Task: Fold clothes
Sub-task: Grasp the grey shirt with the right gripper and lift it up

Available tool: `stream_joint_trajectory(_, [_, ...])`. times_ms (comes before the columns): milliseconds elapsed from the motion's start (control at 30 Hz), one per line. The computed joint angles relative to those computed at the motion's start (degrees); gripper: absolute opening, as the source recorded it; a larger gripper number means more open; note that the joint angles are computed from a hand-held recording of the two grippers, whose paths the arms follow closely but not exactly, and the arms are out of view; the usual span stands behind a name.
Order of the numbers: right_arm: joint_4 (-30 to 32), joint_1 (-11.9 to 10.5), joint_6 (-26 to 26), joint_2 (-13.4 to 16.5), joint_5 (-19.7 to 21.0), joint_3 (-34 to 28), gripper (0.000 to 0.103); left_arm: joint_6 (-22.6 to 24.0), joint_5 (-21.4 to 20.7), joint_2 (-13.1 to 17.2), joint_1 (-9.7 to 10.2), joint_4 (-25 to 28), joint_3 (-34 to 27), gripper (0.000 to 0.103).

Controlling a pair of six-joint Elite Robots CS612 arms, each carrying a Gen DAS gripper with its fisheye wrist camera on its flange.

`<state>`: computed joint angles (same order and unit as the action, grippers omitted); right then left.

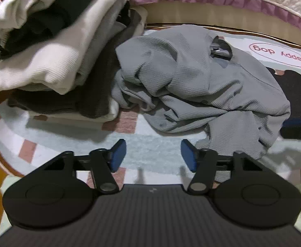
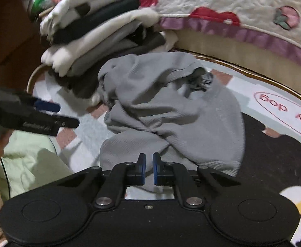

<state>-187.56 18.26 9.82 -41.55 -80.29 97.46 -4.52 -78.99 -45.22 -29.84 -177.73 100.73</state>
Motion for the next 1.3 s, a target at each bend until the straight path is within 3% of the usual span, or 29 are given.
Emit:
stream_joint_trajectory(100, [2.8,0.7,0.2,0.5,0.6,-1.4,0.011,-0.1,-1.6,1.2,0.72,-1.2,-0.4,0.05])
stream_joint_trajectory(200, [4.9,0.9,4.0,1.3,0.4,-2.8,0.015,0.7,-3.5,2.7,1.44,-4.4,-0.6,0.042])
stream_joint_trajectory(267, [6.0,0.9,6.9,2.0,0.4,-3.8,0.022,2.1,-4.8,3.9,1.84,-7.2,-0.8,0.04])
stream_joint_trajectory(333, [6.8,0.9,9.9,2.6,-0.1,-4.4,0.04,2.6,-6.8,5.2,2.3,-9.8,-1.2,0.04])
stream_joint_trajectory(400, [7.4,1.0,13.3,3.1,-0.5,-5.0,0.045,3.2,-9.3,6.6,2.82,-12.6,-1.8,0.04])
stream_joint_trajectory(500, [7.1,0.7,18.1,4.3,0.9,-5.8,0.054,5.6,-9.5,8.8,2.91,-16.8,-2.7,0.04])
stream_joint_trajectory(533, [6.5,0.7,19.5,4.9,1.3,-6.2,0.059,6.2,-8.9,9.3,2.82,-17.0,-3.1,0.04])
stream_joint_trajectory(600, [4.1,0.9,22.2,6.8,0.5,-7.5,0.061,7.0,-8.1,10.0,2.74,-16.8,-3.9,0.041])
stream_joint_trajectory(667, [0.0,1.2,23.2,8.5,-0.7,-8.3,0.06,6.3,-8.7,10.2,2.98,-16.2,-4.3,0.042])
stream_joint_trajectory(700, [-0.7,1.3,21.9,8.6,-1.0,-8.4,0.044,5.8,-9.1,10.2,3.1,-15.9,-4.4,0.042])
stream_joint_trajectory(733, [-1.1,1.4,19.3,8.5,-1.9,-8.2,0.008,5.7,-9.4,10.2,3.22,-16.2,-4.3,0.042])
stream_joint_trajectory(800, [-3.6,1.8,12.6,7.9,-5.1,-7.0,0.005,5.6,-10.1,10.0,3.44,-16.9,-4.2,0.044])
stream_joint_trajectory(867, [-9.3,1.8,10.0,7.4,-8.5,-5.1,0.005,6.5,-9.3,10.2,3.26,-18.2,-4.1,0.045])
stream_joint_trajectory(1100, [-15.0,1.6,7.6,4.0,-25.3,-0.1,0.005,12.7,-9.7,10.6,2.74,-19.1,-4.7,0.05])
stream_joint_trajectory(1200, [-16.1,0.5,7.4,2.8,-29.3,1.6,0.005,15.6,-10.0,10.8,2.63,-20.5,-5.5,0.056])
stream_joint_trajectory(1300, [-16.9,0.3,6.0,2.3,-33.2,2.2,0.004,14.5,-10.4,10.7,2.44,-20.3,-6.1,0.061])
